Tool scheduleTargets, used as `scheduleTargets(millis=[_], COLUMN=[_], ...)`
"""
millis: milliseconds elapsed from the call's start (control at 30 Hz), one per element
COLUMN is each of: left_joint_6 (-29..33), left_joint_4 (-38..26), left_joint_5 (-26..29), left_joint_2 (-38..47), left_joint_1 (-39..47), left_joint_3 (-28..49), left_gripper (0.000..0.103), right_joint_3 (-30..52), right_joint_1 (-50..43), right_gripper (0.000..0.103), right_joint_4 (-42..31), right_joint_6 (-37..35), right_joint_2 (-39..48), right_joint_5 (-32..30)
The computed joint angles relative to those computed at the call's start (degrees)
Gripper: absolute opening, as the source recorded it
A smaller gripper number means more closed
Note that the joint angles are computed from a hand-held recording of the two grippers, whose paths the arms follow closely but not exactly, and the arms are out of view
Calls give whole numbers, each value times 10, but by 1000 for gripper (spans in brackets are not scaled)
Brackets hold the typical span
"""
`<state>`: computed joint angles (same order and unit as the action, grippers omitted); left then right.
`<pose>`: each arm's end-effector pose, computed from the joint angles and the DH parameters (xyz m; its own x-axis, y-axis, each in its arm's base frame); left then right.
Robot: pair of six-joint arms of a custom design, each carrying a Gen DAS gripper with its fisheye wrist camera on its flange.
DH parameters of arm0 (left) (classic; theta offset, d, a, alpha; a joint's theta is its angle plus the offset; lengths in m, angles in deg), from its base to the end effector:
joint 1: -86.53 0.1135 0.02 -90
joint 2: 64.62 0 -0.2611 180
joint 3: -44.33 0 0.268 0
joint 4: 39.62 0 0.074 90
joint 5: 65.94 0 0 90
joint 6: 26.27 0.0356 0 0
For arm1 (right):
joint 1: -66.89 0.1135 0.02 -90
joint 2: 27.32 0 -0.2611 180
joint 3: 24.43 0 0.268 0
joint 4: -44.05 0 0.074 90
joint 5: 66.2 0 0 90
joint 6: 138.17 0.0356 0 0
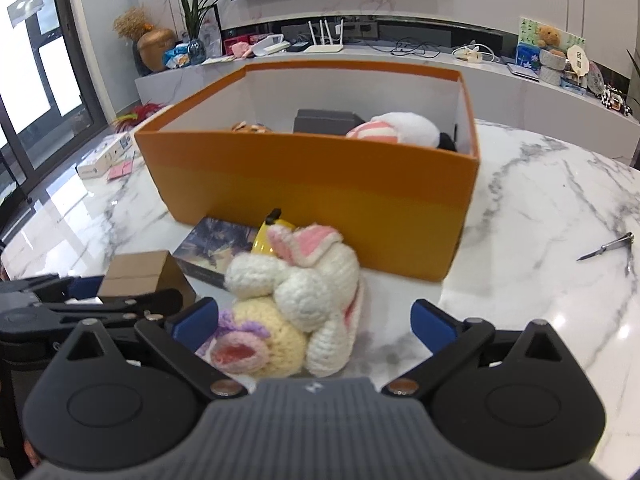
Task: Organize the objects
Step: 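Move the left gripper to the small cardboard box while the right grasps the crocheted bunny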
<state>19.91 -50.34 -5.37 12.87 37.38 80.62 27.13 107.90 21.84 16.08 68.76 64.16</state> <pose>0.1636 -0.1624 0.1092 -0.6904 -0.1236 -0.7128 -0.0242 0.9887 -0.1480 0.2254 0.1655 0.0923 -0.5776 0.4072 -0.7075 0.4910 0.8657 0.0974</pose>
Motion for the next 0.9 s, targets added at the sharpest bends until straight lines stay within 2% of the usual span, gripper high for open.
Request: scheduleTargets(millis=[133,300,367,467,667,900], left_joint_6=[-6,-8,-9,-8,-6,8], left_joint_4=[1,0,4,8,13,28], left_joint_5=[7,11,15,18,20,25], left_joint_2=[-14,-20,-20,-19,-12,-3], left_joint_1=[6,9,13,15,17,20], left_joint_3=[-8,-10,-11,-11,-11,-11], left_gripper=[90,90,90,90,90,90], right_joint_3=[-6,2,-8,-26,-37,-26], right_joint_1=[-5,13,20,22,8,-19], right_gripper=[102,102,102,102,102,102], right_joint_4=[-6,-122,-137,-113,5,68], right_joint_6=[1,46,53,47,-33,-76], right_joint_2=[-4,-25,-40,-56,-34,12], right_joint_5=[-11,16,23,28,19,-7])
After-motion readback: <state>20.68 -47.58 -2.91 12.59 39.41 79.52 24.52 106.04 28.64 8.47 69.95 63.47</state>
